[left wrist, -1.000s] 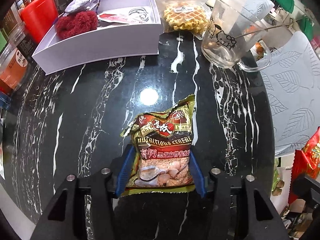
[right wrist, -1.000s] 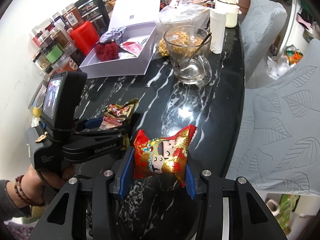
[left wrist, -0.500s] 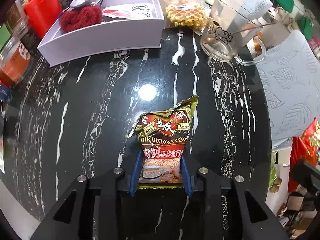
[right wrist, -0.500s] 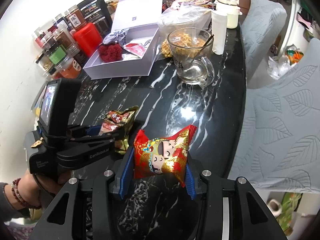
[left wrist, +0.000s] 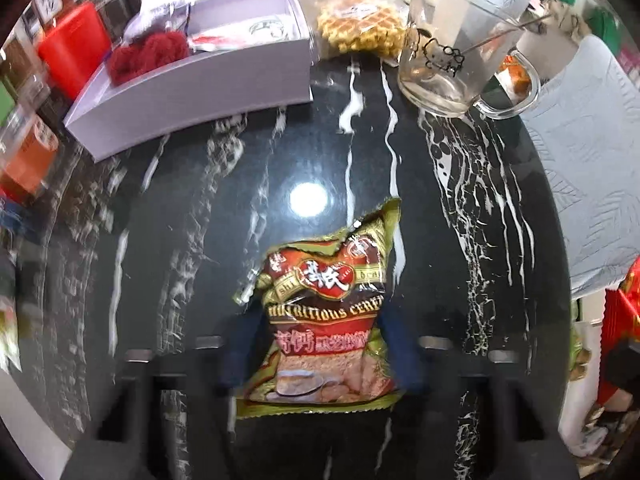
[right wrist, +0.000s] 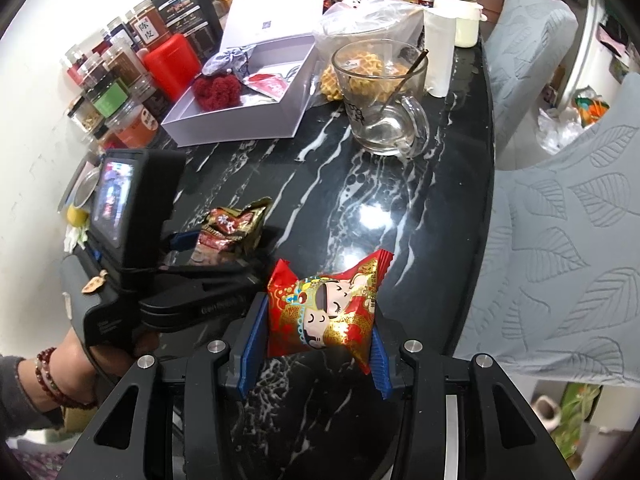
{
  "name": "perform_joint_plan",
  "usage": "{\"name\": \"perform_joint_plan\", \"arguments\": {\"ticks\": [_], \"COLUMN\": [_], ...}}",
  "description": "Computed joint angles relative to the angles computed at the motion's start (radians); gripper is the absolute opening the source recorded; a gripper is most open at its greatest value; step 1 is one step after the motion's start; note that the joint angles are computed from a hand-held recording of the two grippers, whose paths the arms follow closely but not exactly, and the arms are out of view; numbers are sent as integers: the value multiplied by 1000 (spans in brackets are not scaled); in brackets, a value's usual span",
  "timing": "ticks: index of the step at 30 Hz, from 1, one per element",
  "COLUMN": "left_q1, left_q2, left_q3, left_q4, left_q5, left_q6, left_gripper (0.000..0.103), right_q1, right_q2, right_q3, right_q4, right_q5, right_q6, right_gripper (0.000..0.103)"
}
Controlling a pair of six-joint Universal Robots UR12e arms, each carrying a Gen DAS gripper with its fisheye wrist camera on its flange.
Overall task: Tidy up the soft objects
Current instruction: 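Lift and carry the cereal bag and candy packet with both grippers toward the box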
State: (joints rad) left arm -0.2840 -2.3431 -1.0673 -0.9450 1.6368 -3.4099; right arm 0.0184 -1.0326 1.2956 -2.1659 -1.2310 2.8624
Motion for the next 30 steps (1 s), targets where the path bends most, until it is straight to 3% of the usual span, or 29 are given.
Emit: {"name": "perform_joint_plan", "arguments": {"ticks": [4,17,30], "left_q1": [7,28,39], "left_q2": [1,99,142], "left_q3": [13,-37,-36], "left_q4": [-25,18,66], "left_q5": [-43,-36,1], "left_q6": [-7,-21,-50], "left_gripper": [37,37,37], "right_q1": [-2,6,28], "right_q2": [4,23,52], "right_q3": [-7,-52,-134], "right_q4": [-4,-12,-17], "right_q5": [4,63,145], "right_q6": [7,-15,-65], "right_gripper": [44,44,44]}}
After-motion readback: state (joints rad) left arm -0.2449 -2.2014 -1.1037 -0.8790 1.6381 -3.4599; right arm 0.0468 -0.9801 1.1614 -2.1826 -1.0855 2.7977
